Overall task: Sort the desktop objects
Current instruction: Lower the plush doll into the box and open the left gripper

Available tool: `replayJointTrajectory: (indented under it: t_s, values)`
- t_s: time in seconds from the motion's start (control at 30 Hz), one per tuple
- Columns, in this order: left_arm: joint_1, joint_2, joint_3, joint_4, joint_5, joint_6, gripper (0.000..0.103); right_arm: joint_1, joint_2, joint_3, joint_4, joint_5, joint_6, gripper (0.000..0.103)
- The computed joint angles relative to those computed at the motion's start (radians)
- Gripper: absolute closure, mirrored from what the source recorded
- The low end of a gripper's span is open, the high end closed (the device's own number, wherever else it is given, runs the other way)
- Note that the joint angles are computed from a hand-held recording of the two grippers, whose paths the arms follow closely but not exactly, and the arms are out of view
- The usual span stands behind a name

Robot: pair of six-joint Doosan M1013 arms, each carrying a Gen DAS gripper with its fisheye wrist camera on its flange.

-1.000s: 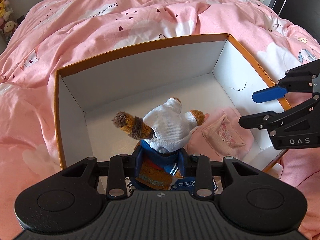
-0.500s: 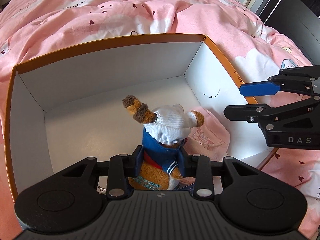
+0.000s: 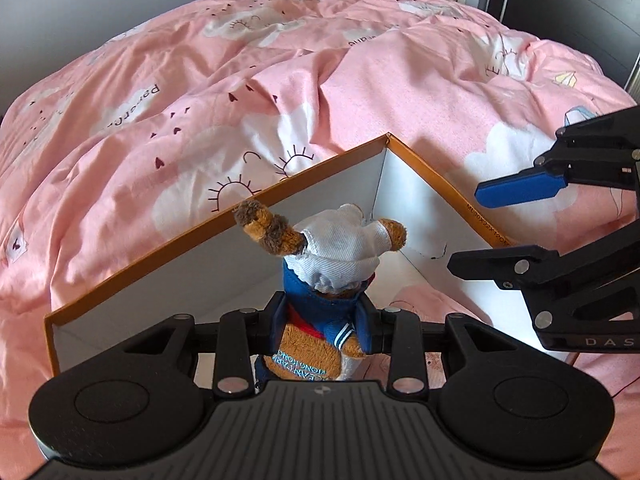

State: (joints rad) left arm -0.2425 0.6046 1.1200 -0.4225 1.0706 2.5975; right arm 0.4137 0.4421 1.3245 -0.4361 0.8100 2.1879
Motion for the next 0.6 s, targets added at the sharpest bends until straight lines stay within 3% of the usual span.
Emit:
replayJointTrajectory:
  t_s: [0.3,0.43,0.6]
  values:
    - [-0.029,0.044,-0.035,0.002,0.017,0.016,0.061,-0.015,0.002,0.002,-0.019,0.001,0.021,0.054]
    - [-0.027,0.046,-0.041,-0.026,0.024,0.024,0.046,-0.019,0.0,0.007,-0.016,0.004,0.029,0.054]
    - [-0.018,0.031,-0.029,-0.033,0.019,0.034,0.043,-0.02,-0.001,0.011,-0.013,-0.002,0.039,0.054]
